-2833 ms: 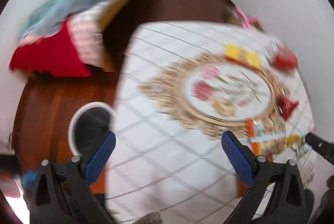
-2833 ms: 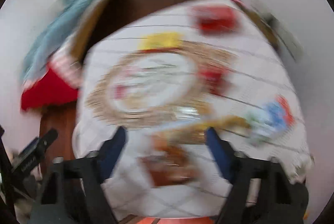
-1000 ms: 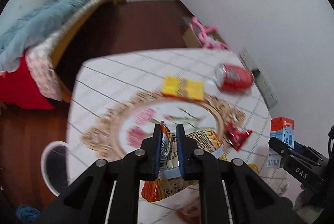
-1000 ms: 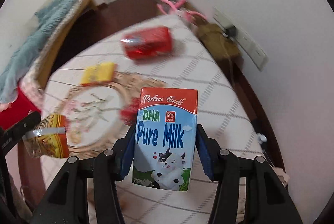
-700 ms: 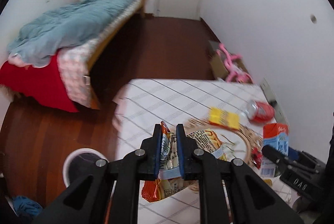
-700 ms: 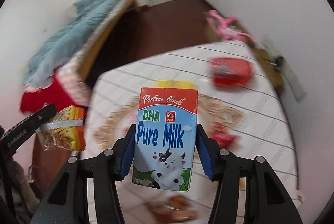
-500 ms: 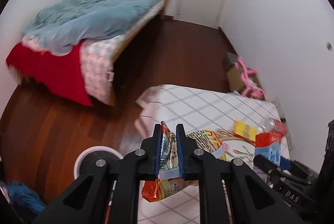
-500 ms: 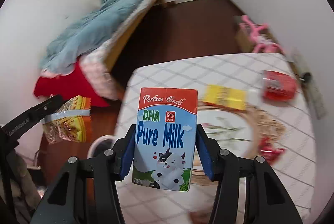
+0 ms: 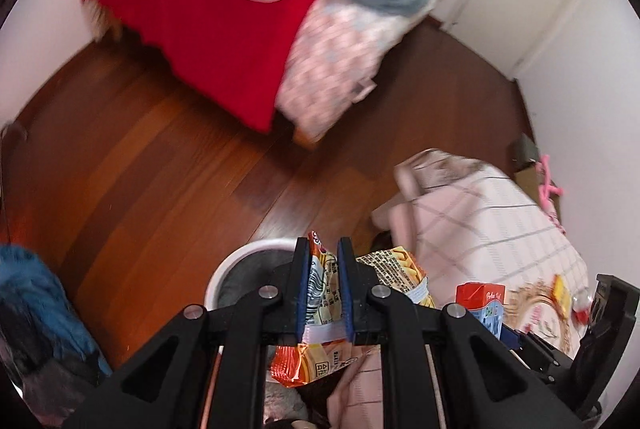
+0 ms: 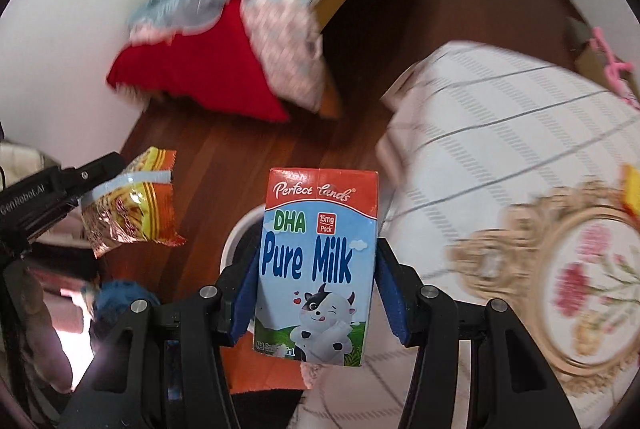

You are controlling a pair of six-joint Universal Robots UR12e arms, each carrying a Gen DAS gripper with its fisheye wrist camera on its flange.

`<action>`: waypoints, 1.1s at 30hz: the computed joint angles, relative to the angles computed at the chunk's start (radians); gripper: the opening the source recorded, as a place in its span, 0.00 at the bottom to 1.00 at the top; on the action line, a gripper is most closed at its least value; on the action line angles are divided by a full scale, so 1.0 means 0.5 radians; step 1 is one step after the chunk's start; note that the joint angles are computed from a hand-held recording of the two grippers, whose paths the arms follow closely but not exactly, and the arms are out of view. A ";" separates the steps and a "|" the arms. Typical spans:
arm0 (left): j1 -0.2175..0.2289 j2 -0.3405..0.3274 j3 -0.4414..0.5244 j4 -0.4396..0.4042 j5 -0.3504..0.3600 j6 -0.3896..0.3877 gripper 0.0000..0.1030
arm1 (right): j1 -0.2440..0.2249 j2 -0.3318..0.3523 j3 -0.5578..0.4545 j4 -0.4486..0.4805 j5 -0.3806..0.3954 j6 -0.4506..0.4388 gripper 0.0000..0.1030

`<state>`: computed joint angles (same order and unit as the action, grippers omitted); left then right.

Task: Collect trash
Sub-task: 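Carry the carton and snack bag over the bin and open both tools, then move both tools back over the table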

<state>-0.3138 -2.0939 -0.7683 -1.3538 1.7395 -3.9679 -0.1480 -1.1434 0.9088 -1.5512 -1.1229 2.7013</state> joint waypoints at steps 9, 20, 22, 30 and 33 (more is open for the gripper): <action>0.150 0.112 -0.442 0.069 -0.373 -0.156 0.18 | 0.192 0.163 0.000 0.107 -0.229 -0.072 0.54; 0.150 0.167 -0.534 -0.074 -0.166 -0.244 1.00 | 0.275 0.305 -0.077 0.195 -0.424 -0.079 0.85; 0.122 0.168 -0.504 -0.172 -0.050 -0.234 1.00 | 0.273 0.303 -0.077 0.190 -0.418 -0.073 0.99; 0.038 0.166 -0.445 -0.402 0.159 -0.198 1.00 | 0.301 0.193 0.027 0.117 -0.605 -0.126 1.00; 0.016 0.165 -0.429 -0.450 0.166 -0.186 1.00 | 0.299 0.144 0.076 0.098 -0.651 -0.140 1.00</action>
<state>-0.3056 -2.0117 -0.9829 -1.5785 1.8226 -4.0607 0.0017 -1.0713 0.9468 -1.5022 -1.4484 2.6314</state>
